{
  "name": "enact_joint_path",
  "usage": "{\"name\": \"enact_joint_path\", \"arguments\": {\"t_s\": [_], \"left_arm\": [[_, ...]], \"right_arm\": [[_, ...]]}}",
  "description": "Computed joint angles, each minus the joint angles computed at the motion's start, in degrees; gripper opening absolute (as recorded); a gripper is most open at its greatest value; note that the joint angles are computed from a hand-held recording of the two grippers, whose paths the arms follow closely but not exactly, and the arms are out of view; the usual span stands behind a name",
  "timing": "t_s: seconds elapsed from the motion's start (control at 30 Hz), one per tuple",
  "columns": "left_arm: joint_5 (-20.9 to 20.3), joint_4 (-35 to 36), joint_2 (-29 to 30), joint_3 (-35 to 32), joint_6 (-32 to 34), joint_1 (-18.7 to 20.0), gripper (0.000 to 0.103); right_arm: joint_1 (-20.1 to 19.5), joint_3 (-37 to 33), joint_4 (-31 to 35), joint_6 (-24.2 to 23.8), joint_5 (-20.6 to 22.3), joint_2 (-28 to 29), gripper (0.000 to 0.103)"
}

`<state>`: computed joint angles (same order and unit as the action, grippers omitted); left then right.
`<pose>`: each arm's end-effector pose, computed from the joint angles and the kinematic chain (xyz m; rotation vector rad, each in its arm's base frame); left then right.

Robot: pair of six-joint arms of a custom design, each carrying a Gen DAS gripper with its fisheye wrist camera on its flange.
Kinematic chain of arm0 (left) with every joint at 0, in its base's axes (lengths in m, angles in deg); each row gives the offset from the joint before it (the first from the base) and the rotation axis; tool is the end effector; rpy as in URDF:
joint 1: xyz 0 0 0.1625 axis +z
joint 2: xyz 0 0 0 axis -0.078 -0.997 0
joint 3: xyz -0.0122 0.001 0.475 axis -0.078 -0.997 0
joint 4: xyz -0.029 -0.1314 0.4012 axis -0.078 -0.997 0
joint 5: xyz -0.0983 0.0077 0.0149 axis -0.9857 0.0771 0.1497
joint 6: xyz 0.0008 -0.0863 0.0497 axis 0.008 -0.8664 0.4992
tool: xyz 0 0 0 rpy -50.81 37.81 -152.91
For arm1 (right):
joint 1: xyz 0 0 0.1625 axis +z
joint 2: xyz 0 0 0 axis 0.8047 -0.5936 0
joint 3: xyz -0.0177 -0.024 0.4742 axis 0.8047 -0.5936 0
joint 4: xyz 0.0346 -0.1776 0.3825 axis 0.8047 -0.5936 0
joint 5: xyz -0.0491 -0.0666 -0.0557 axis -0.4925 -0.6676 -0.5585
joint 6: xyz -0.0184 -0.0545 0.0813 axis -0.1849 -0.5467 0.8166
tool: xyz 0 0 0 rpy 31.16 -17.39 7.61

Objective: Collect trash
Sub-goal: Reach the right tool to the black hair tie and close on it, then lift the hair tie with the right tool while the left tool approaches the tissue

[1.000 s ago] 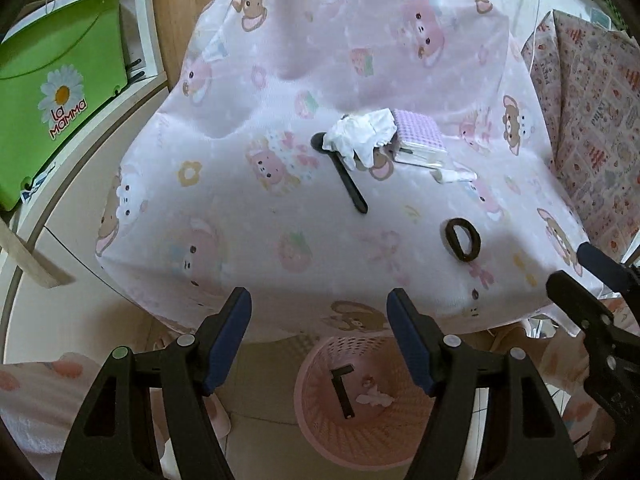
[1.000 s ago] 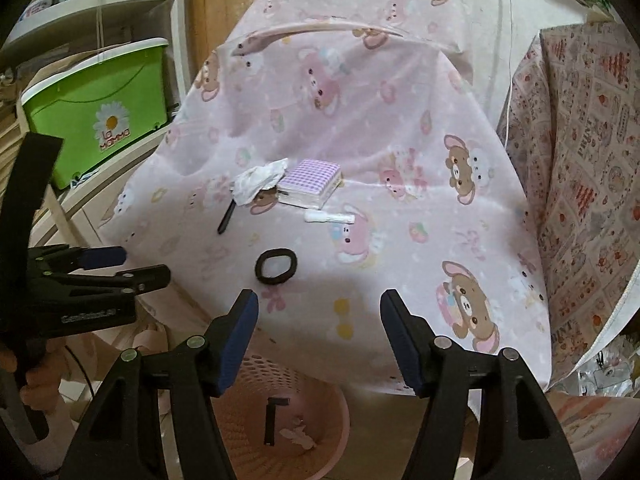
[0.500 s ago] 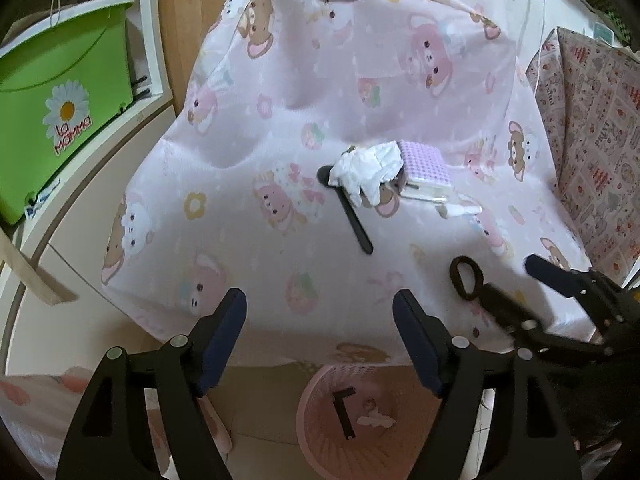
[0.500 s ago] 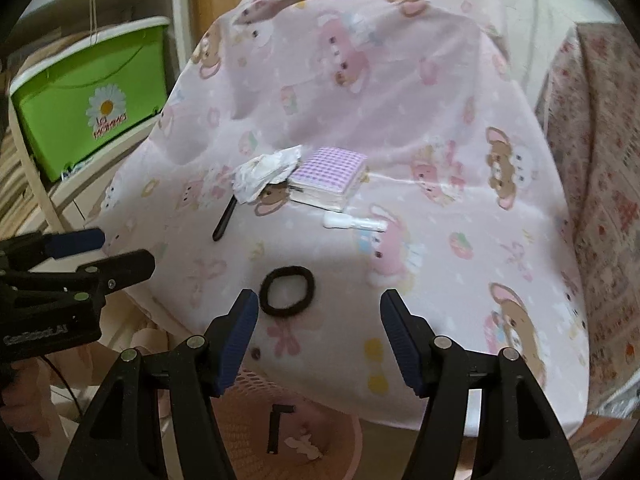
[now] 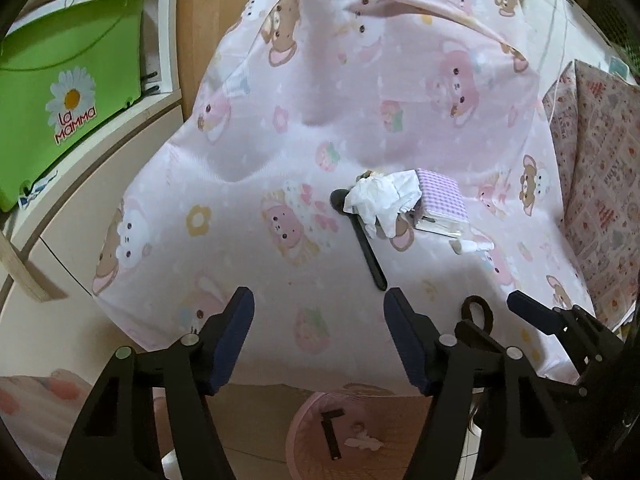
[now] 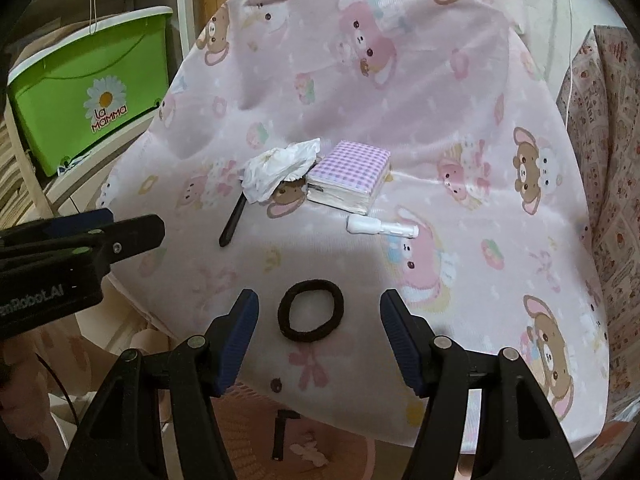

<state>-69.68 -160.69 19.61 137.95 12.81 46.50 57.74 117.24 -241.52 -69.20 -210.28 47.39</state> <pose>-0.1693 -0.4355 0.1863 0.4200 2.3585 -0.8522 0.2376 -0.4196 0.0728 0.5638 -2.2412 0.8842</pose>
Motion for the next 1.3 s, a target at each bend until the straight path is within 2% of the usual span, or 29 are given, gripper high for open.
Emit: {"name": "enact_joint_path", "arguments": {"t_s": [0.07,0.2,0.43,0.5,0.53,0.57,0.67,0.8,0.83,0.93,0.97,1.1,1.2,1.3], "left_arm": [[0.3,-0.2,0.2,0.0,0.1,-0.1,0.061],[0.6,-2.1,0.9,0.0,1.7,-0.2,0.059],[0.3,-2.3,1.7,-0.2,2.3,-0.4,0.058],[0.3,-2.8,2.0,-0.2,2.9,-0.4,0.058],[0.1,-3.2,2.1,-0.2,3.1,-0.4,0.058],[-0.5,-3.3,2.1,-0.4,3.2,-0.2,0.058],[-2.9,-3.2,2.3,-1.9,4.4,0.7,0.058],[-2.9,-4.2,3.8,-4.1,8.4,1.1,0.058],[-4.1,-3.5,4.1,-5.0,9.3,1.5,0.058],[-13.4,0.7,4.1,-8.7,9.6,4.6,0.049],[-14.1,0.7,4.6,-9.5,9.3,4.9,0.047],[-10.8,-0.6,7.9,-12.1,12.1,4.9,0.037],[-8.0,-1.3,10.2,-13.8,13.3,5.3,0.037],[-8.9,-0.3,10.5,-15.2,11.6,6.9,0.036]], "right_arm": [[-0.1,-0.1,0.7,-0.1,-0.4,0.0,0.056],[-0.5,0.0,1.8,0.4,0.1,-0.5,0.052],[-0.4,-0.2,2.2,-0.5,-0.2,-0.2,0.036],[-0.4,-0.2,2.0,-1.0,-0.1,-0.1,0.027],[-0.4,-0.3,1.9,-1.3,-0.2,-0.1,0.016],[-0.4,-0.3,2.3,-1.2,-0.1,-0.3,0.011],[-0.6,0.2,3.0,0.2,0.9,-1.4,0.009],[-1.7,1.6,3.1,3.5,3.9,-4.3,0.009],[-1.8,1.6,3.1,3.7,3.9,-4.8,0.009],[-2.0,1.5,2.7,4.3,2.7,-5.6,0.009],[-2.2,1.6,2.9,4.8,2.8,-6.0,0.009],[-2.8,2.1,2.6,5.8,2.9,-7.3,0.009],[-2.8,2.0,1.5,4.7,2.2,-7.1,0.009],[-2.8,2.1,1.2,4.1,2.1,-7.2,0.009]]}}
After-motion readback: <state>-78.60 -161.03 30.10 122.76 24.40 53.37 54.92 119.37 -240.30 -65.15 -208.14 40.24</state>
